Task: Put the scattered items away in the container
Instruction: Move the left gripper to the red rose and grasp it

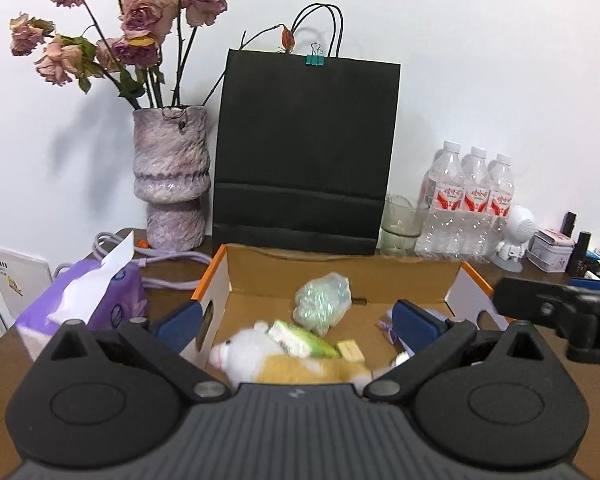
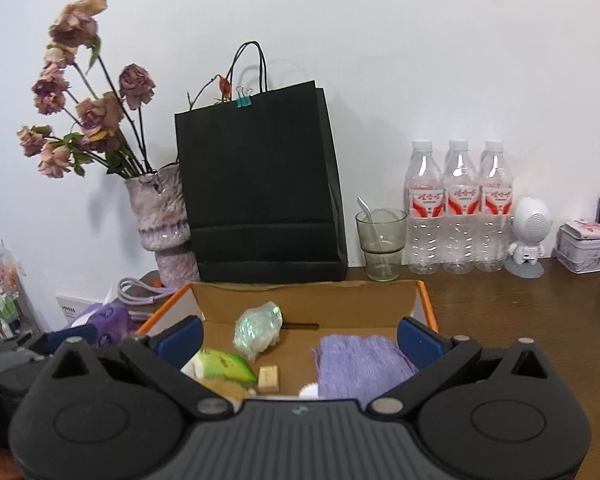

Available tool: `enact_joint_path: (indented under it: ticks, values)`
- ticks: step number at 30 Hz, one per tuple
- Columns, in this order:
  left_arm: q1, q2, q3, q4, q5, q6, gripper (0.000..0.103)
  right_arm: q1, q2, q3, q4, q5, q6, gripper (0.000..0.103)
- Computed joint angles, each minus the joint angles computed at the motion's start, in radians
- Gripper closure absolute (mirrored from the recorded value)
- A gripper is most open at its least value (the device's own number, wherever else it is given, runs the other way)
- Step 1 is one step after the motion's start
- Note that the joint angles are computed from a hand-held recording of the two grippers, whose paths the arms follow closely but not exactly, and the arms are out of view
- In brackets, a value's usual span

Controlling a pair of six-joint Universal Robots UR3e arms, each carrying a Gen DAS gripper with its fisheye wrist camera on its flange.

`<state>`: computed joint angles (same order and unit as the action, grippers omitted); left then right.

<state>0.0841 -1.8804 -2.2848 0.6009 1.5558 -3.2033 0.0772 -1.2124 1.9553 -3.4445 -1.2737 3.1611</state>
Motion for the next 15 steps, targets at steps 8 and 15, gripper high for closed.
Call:
enact_joint_path:
  ticks: [8,15]
  values:
    - [0.062,0.094,-0.234,0.096,-0.052,0.046,0.0,-0.069,-0.154,0.323,-0.134,0.002,-0.083,0.0]
    - [0.121,0.019,-0.379,0.238,-0.138,0.074,0.0,-0.089,-0.091,0.488,-0.286,-0.01,-0.115,0.0]
